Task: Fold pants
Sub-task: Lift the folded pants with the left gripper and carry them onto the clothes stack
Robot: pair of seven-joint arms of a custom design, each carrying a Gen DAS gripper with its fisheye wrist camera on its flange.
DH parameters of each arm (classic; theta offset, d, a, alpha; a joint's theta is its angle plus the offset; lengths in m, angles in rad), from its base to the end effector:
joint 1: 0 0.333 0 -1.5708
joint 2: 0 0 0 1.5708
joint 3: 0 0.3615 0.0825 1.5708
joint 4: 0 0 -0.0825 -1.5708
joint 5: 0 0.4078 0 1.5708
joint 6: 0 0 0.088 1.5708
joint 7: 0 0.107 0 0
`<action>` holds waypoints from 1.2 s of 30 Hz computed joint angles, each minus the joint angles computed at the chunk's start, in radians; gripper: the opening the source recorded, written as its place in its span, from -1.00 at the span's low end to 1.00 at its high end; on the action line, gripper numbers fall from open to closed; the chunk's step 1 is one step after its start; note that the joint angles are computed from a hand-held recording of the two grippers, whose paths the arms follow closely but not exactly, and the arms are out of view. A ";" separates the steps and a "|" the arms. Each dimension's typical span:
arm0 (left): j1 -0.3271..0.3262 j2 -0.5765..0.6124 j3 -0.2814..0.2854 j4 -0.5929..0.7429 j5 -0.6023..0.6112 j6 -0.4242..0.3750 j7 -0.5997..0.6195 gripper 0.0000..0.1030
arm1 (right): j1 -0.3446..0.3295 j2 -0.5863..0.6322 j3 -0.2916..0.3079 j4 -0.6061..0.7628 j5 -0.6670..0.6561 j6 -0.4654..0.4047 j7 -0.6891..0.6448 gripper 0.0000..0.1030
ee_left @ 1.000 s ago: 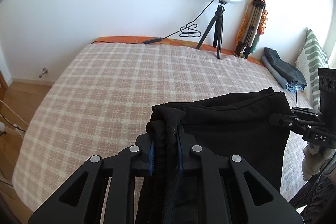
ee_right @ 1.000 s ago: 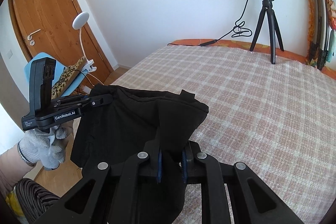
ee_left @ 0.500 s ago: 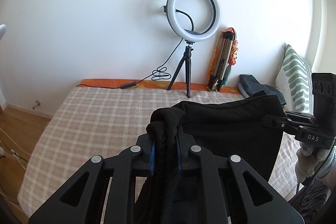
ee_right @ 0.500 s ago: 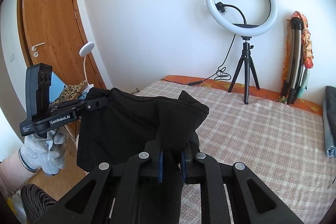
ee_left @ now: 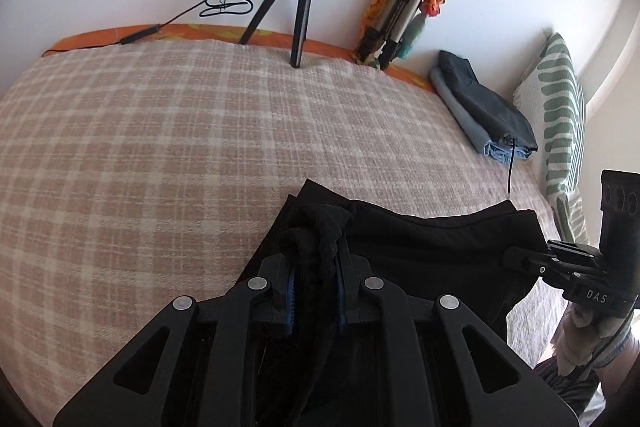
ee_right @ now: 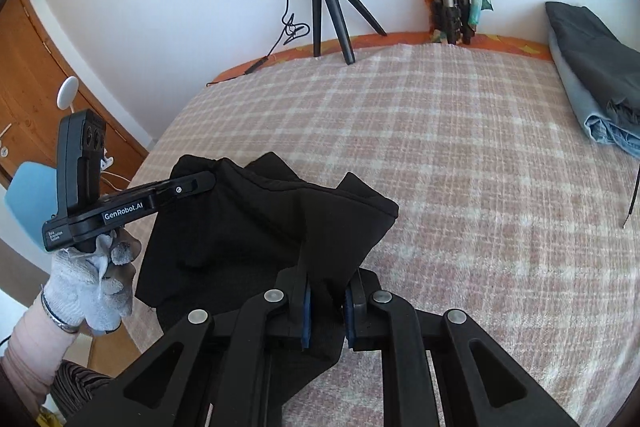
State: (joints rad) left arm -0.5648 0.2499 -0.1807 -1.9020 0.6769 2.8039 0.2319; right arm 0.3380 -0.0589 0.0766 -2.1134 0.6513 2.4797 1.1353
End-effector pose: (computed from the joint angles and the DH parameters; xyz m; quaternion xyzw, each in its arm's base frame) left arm 0.4892 -0.4787 0.4714 -0.6747 0.6440 -0.3462 0.1014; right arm 0.5355 0.2341 0.5202 -0.7949 0.5184 0.0271 0.3140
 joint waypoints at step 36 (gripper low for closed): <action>0.006 0.212 -0.029 0.279 -0.302 -0.208 0.609 -0.55 | -0.012 0.026 0.004 -0.053 -0.007 0.072 -0.019 -0.78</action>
State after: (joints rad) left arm -0.5585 0.4619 -0.2096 -1.6231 0.3752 2.5957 0.8413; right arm 0.3263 -0.0328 0.0807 -2.1662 0.6444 2.5513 1.1158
